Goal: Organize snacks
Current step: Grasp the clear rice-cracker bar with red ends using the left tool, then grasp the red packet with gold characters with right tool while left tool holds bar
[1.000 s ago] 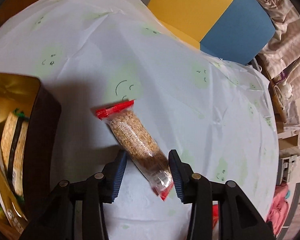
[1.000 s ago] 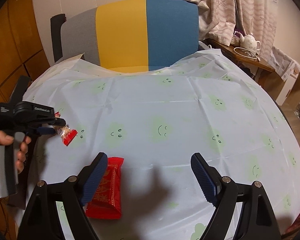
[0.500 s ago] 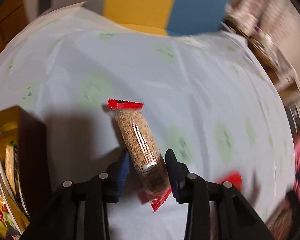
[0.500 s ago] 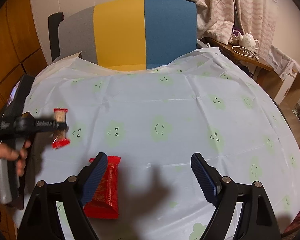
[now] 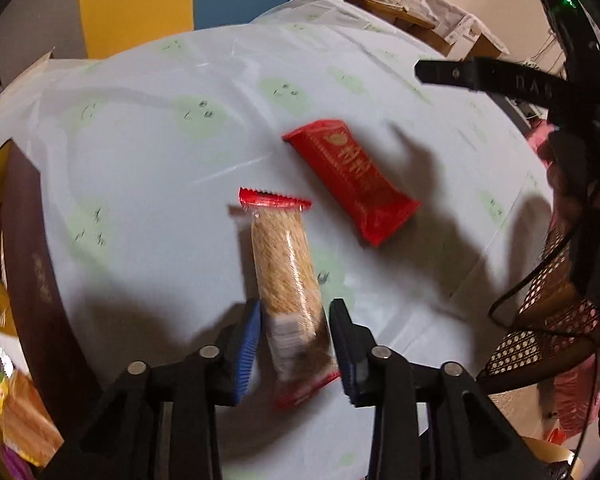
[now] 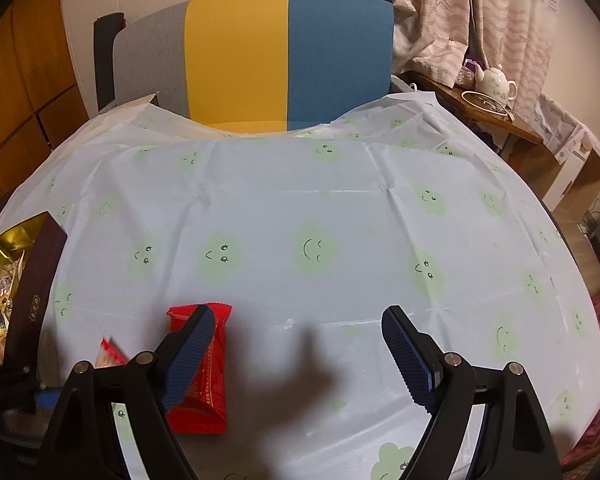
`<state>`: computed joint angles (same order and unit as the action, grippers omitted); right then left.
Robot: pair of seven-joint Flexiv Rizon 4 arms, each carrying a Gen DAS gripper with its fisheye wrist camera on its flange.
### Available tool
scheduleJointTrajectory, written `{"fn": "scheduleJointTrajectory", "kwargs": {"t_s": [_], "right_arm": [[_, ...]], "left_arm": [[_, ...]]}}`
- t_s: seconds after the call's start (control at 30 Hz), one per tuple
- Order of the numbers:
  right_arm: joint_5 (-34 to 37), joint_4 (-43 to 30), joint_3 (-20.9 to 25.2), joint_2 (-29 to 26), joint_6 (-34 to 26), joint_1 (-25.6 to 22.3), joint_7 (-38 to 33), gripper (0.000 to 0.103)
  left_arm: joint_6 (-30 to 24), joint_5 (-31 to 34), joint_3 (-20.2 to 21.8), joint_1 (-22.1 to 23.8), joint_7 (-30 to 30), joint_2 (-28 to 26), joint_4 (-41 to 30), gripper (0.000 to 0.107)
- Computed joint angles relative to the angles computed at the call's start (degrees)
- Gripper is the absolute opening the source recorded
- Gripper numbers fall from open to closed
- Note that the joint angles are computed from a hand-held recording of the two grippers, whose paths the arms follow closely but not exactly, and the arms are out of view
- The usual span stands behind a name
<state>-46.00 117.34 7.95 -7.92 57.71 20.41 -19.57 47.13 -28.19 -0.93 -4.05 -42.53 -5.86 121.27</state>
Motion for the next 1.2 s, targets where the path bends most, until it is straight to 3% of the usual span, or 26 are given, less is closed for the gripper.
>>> {"fn": "scheduleJointTrajectory", "kwargs": {"t_s": [0.2,0.43,0.67,0.83,0.9,0.97,1.1,1.2], "right_arm": [[1.02,-0.28,0.08,-0.20,-1.21,0.09,-0.22,0.086],[2.41,-0.76,0.31,-0.60,-2.15,0.37,-1.26,0.087],[3.32,-0.88,0.39,-0.76,-2.75,0.72,-2.54,0.087],[4.59,-1.08,0.53,-1.00,-2.94,0.81,-3.42,0.087],[7.11,-1.26,0.97,-1.34,-1.74,0.62,-5.26,0.087],[11.14,-2.20,1.75,-2.18,-1.57,0.72,-9.26,0.087],[14.21,-3.37,2.25,-3.30,-2.65,1.86,-14.60,0.087],[14.65,-3.81,1.88,-3.66,-4.20,2.73,-15.49,0.087]], "left_arm": [[2.72,1.03,0.10,-0.23,-2.16,-0.16,0.32,0.041],[10.59,3.96,-1.30,-2.04,-5.36,-2.47,0.65,0.041],[18.66,-1.60,-2.29,-2.43,-0.48,-0.68,6.21,0.034],[22.00,-13.17,-3.20,-3.12,8.41,1.29,10.46,0.034],[24.11,-19.01,-3.59,-4.15,13.17,1.91,12.15,0.034],[24.52,-21.16,-3.38,-4.86,14.03,1.91,12.34,0.034],[23.77,-19.47,-2.56,-5.12,12.61,1.72,11.81,0.034],[21.93,-13.13,-1.66,-4.66,9.02,1.26,10.35,0.034]]}}
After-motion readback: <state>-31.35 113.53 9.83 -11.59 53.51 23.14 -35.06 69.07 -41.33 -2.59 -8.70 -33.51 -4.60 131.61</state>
